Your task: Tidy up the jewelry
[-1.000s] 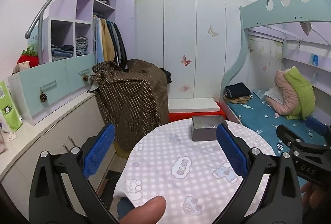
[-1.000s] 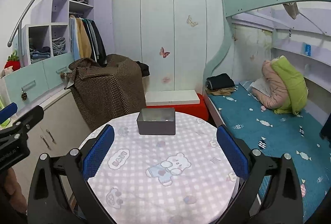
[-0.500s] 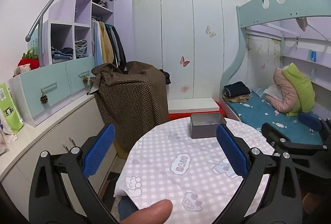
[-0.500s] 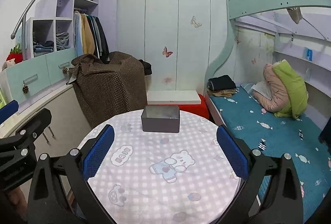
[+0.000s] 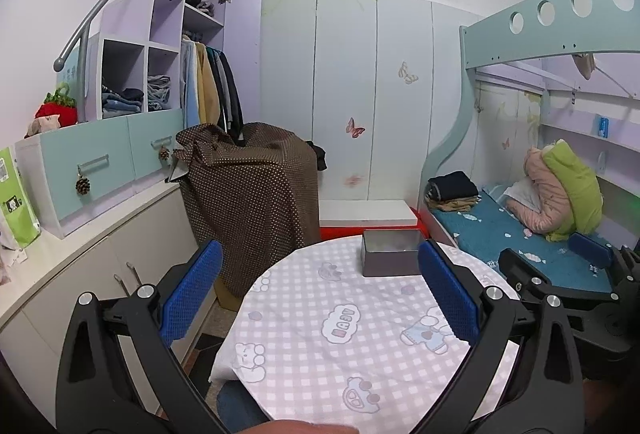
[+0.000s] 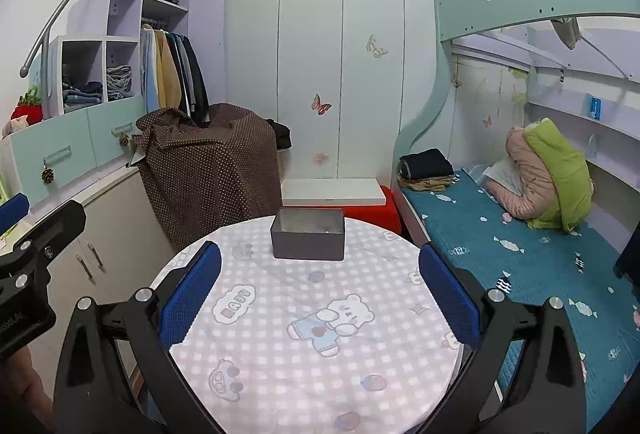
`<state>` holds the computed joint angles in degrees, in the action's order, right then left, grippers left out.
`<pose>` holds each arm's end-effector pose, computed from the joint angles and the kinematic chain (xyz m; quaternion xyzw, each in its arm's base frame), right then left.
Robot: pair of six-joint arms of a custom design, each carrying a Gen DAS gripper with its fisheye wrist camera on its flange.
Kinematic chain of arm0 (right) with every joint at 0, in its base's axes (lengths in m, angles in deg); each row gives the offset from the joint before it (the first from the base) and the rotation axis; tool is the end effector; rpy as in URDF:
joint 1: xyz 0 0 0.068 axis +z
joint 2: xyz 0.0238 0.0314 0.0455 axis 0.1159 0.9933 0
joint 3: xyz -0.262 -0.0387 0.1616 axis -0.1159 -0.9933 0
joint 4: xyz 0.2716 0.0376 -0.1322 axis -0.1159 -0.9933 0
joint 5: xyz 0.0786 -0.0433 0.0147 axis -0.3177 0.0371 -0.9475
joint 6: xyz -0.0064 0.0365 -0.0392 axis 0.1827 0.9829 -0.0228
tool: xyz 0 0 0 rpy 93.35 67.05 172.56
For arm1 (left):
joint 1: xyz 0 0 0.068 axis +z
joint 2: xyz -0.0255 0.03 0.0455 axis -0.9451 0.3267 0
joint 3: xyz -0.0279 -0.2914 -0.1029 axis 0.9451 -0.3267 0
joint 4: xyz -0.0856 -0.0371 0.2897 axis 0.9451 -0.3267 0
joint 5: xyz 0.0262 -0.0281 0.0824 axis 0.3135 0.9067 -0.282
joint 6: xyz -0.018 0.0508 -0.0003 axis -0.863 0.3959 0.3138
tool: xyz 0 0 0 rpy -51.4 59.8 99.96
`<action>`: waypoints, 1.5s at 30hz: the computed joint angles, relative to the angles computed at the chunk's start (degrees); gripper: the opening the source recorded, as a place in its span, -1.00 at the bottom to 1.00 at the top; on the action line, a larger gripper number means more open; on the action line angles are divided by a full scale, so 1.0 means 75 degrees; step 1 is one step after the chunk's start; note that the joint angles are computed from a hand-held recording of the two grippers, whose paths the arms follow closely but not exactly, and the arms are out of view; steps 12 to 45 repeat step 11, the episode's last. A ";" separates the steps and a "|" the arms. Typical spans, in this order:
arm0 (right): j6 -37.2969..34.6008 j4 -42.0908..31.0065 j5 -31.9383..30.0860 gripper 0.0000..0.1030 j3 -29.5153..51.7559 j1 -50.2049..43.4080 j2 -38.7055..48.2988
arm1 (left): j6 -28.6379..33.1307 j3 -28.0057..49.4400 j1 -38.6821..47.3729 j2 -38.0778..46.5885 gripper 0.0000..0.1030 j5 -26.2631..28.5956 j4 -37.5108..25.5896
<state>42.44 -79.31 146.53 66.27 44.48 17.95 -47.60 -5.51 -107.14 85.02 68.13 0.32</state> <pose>0.1461 0.0743 0.3866 0.2366 0.7944 -0.1501 0.5390 0.2334 -0.1688 0.4171 0.2397 0.7649 -0.1639 0.5750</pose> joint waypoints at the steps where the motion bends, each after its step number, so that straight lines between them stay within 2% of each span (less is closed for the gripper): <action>1: -0.0006 0.0019 -0.0010 0.85 -0.0029 -0.0001 -0.0013 | -0.0009 0.0016 -0.0005 -0.0011 0.91 -0.0010 -0.0025; 9: -0.0014 0.0000 0.0058 0.85 -0.0022 0.0012 -0.0050 | 0.0015 0.0038 -0.0126 -0.0002 0.90 -0.0233 -0.0090; 45: -0.0034 0.0013 0.0044 0.85 -0.0023 -0.0008 -0.0070 | -0.0016 0.0065 -0.0126 0.0023 0.91 -0.0206 -0.0119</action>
